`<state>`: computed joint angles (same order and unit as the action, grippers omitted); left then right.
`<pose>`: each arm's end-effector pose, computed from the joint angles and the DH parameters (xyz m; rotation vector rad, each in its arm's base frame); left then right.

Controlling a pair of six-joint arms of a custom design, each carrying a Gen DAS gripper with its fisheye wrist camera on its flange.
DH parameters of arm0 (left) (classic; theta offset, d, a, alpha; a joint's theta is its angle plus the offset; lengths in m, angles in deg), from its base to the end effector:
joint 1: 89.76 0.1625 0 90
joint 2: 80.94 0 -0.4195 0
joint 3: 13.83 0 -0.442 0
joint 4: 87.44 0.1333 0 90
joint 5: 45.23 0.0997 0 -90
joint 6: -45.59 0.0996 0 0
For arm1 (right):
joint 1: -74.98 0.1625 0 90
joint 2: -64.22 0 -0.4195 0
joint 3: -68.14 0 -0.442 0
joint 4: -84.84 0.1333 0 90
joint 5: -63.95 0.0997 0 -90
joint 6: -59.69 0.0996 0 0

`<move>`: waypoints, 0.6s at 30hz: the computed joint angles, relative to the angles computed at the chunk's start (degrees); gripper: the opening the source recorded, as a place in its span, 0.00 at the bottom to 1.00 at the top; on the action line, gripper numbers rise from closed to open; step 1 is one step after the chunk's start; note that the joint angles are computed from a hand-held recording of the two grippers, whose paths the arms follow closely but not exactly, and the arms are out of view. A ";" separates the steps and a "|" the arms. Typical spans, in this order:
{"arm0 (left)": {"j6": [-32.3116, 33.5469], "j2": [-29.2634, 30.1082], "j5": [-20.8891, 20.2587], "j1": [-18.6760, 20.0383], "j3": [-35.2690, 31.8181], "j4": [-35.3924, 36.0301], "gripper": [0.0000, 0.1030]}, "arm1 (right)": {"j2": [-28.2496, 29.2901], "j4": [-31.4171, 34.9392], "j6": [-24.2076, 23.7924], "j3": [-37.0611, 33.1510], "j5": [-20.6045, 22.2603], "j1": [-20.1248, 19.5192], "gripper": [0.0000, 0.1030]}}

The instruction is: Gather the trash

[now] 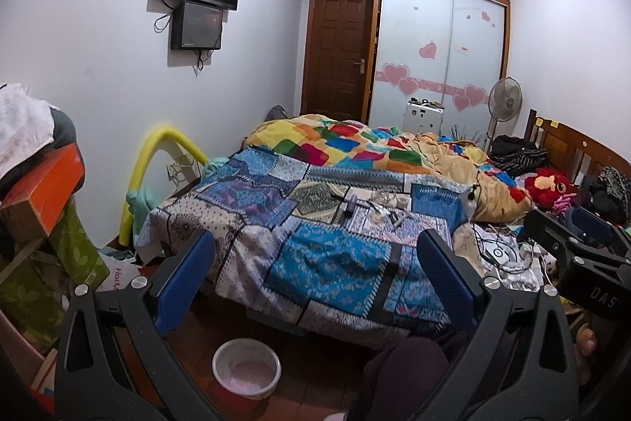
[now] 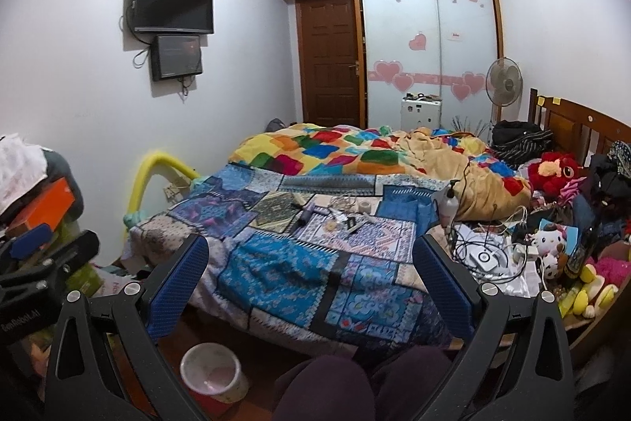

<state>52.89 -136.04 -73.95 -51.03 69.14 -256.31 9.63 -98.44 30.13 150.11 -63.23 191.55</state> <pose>-0.4320 -0.6293 0.3473 0.5034 2.0955 -1.3772 0.4003 -0.6369 0.3597 0.5928 -2.0996 1.3625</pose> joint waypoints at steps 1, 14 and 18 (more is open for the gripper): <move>0.52 0.91 -0.33 0.34 -1.43 0.09 1.00 | 0.46 0.12 -0.13 -0.93 -0.07 -0.31 1.00; 2.30 19.10 -8.11 6.99 -30.51 9.47 1.00 | 9.60 4.88 -5.30 -19.76 -0.26 -5.23 1.00; 2.60 27.13 -8.85 9.03 -43.37 15.93 0.99 | 13.82 7.69 -8.22 -27.42 -0.63 -7.32 1.00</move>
<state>55.49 -108.90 -82.80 -42.00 25.78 -240.38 23.45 -90.75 21.91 122.69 -63.86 184.23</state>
